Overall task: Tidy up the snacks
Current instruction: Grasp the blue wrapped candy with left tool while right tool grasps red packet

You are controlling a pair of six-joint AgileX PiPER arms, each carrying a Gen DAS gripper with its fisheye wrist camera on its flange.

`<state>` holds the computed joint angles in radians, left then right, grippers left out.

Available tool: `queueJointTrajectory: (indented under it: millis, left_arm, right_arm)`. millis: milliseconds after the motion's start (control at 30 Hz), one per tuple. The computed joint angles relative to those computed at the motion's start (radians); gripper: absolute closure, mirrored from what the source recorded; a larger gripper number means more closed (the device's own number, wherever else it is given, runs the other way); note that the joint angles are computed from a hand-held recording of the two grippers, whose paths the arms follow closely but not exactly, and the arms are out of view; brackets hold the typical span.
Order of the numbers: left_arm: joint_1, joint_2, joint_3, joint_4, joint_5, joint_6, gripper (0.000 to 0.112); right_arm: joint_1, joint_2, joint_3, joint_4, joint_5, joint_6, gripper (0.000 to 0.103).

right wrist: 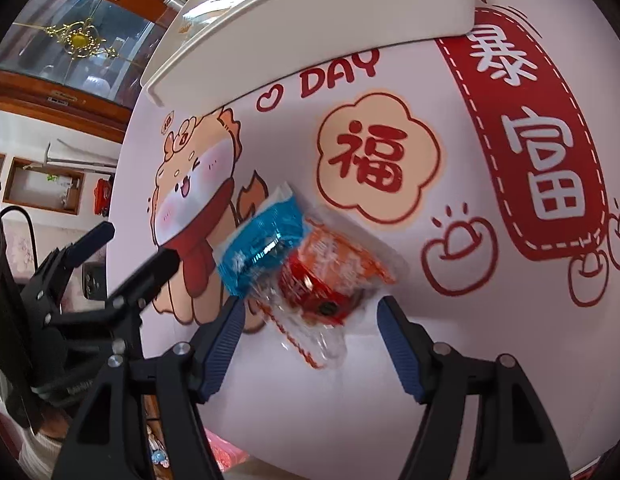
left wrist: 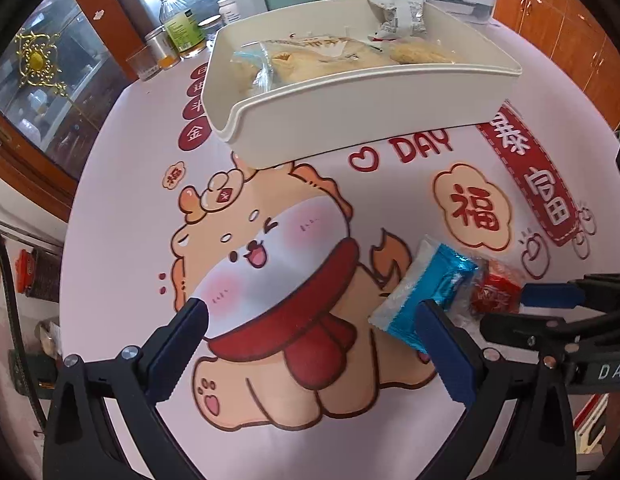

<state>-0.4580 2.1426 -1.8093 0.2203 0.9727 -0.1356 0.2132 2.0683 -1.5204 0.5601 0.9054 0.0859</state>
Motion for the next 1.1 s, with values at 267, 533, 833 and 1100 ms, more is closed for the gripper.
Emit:
queueJointTrajectory:
  millis: [267, 533, 833, 1100]
  left_arm:
    - [0.034, 0.021, -0.018, -0.042, 0.019, 0.053, 0.010]
    - [0.024, 0.060, -0.038, -0.087, 0.027, 0.099, 0.010]
    - [0.007, 0.198, -0.219, -0.196, 0.135, 0.087, 0.010]
    - [-0.004, 0.289, -0.330, -0.229, 0.199, 0.024, 0.026]
  right_arm:
    - [0.041, 0.044, -0.076, -0.119, -0.011, 0.119, 0.043]
    - [0.085, 0.088, -0.165, -0.306, 0.006, 0.239, 0.052]
    - [0.086, 0.068, -0.128, -0.485, -0.029, 0.307, 0.054]
    - [0.062, 0.011, -0.022, -0.554, -0.094, 0.332, 0.055]
